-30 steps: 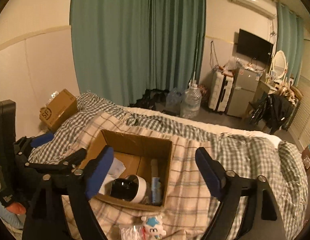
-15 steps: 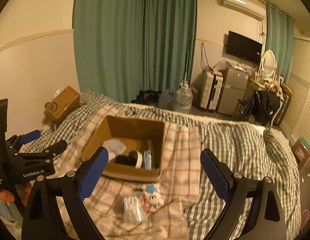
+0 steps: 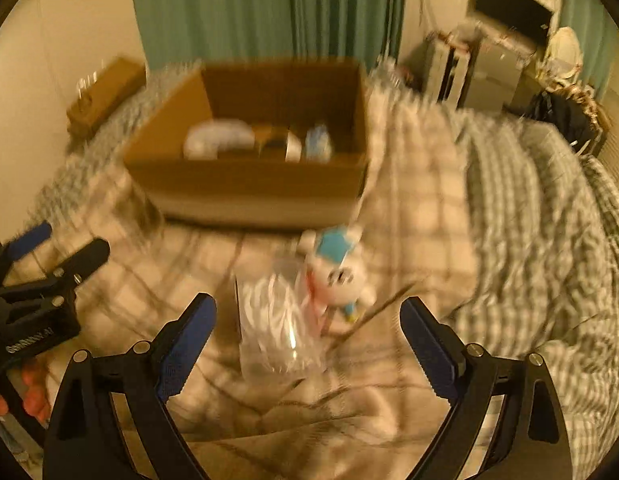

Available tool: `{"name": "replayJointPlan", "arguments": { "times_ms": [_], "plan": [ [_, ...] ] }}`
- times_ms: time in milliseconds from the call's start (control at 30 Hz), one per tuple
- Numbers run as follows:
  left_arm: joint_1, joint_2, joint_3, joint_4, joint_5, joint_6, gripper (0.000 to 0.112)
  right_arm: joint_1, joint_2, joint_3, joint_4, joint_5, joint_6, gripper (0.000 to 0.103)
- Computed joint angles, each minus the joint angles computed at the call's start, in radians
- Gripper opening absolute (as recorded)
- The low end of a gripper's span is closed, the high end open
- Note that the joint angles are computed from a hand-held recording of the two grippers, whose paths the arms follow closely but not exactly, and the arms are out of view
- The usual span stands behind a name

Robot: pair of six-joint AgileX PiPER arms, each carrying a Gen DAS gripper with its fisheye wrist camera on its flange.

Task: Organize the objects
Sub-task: 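Reach the right tool to the clear cup of white swabs and grip it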

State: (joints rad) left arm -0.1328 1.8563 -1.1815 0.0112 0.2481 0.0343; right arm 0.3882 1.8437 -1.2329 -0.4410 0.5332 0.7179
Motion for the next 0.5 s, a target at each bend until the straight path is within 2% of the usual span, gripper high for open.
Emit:
{"name": "replayJointPlan", "arguments": {
  "times_ms": [167,267,333,400,433,500],
  "plan": [
    [0.015,0.032,-0.028,-0.104,0.034,0.095,0.103,-0.005,0.104,-0.078,0.095,0.04,-0.113,0.093],
    [0.019,0.042,-0.039,-0.119,0.051,0.104,0.103,-0.01,0.151,-0.115,0.191,0.045,-0.216,0.093],
    [0.018,0.041,-0.041,-0.115,0.052,0.097,0.103,-0.008,0.192,-0.154,0.221,0.08,-0.255,0.09],
    [0.016,0.041,-0.041,-0.1,0.051,0.083,0.103,-0.011,0.226,-0.183,0.259,0.107,-0.299,0.069],
    [0.013,0.04,-0.041,-0.087,0.052,0.071,0.103,-0.01,0.236,-0.194,0.263,0.122,-0.307,0.064],
    [0.012,0.043,-0.047,-0.075,0.063,0.061,0.103,-0.004,0.225,-0.179,0.246,0.118,-0.29,0.062]
  ]
}}
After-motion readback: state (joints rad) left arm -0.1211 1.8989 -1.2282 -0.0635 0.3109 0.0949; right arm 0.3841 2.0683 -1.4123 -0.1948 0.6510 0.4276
